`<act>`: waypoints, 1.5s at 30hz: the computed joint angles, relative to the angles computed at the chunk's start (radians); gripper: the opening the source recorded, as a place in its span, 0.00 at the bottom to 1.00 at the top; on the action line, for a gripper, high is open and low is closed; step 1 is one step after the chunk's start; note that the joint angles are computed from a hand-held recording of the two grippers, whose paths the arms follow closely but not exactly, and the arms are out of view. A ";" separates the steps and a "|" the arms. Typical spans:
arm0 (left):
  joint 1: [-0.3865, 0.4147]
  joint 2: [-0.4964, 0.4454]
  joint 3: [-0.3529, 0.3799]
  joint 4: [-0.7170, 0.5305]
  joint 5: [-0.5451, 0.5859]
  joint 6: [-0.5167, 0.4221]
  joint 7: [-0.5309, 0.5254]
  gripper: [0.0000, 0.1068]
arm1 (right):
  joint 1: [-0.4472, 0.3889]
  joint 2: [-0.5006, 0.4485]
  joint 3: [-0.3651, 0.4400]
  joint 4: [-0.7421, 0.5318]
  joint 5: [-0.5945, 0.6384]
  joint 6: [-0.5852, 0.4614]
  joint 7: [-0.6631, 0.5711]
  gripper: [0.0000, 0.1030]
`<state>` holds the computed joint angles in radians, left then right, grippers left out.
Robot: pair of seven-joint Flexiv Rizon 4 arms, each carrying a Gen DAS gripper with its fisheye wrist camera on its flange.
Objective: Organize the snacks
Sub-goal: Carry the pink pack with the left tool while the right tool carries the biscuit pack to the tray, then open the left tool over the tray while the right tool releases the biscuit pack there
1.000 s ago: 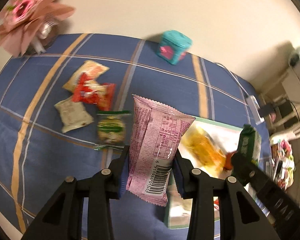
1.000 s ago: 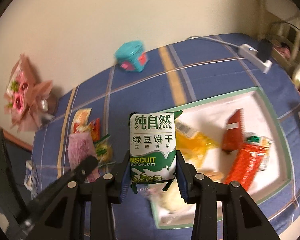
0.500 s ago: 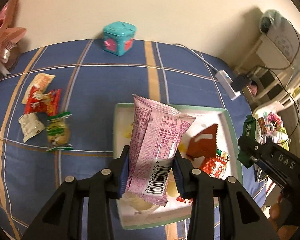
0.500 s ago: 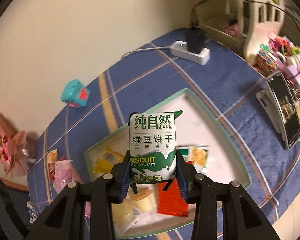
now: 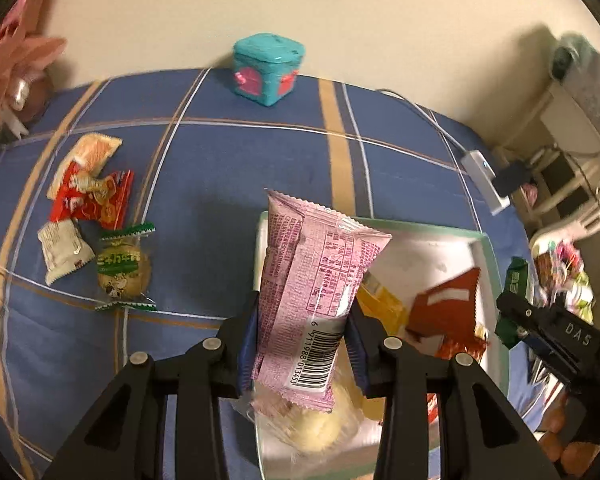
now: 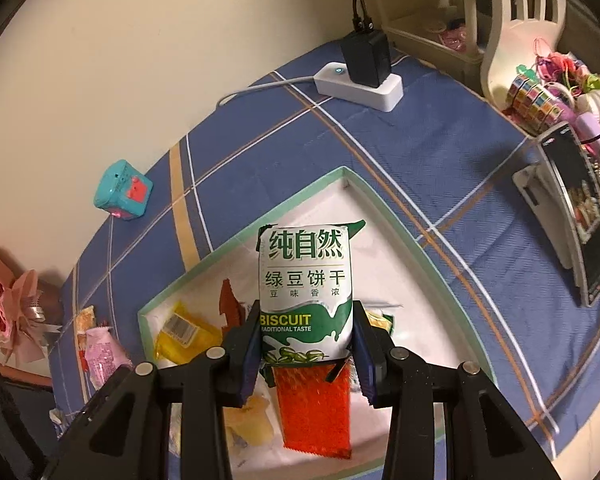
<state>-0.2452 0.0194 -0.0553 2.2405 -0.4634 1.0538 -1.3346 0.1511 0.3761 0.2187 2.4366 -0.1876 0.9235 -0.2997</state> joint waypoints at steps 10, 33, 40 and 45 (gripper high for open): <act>-0.014 -0.066 -0.029 0.007 -0.079 0.096 0.060 0.38 | -0.038 -0.050 -0.009 0.036 -0.073 0.093 0.017 0.41; -0.006 -0.132 -0.057 -0.005 -0.084 0.116 0.072 0.38 | -0.027 -0.115 -0.024 0.021 -0.061 0.131 -0.022 0.42; -0.008 -0.138 -0.063 -0.013 -0.116 0.076 0.097 0.39 | -0.021 -0.105 -0.025 0.007 -0.045 0.088 -0.025 0.51; -0.010 -0.134 -0.052 -0.022 -0.092 0.039 0.057 0.57 | -0.023 -0.091 -0.017 -0.013 -0.063 0.035 -0.017 0.67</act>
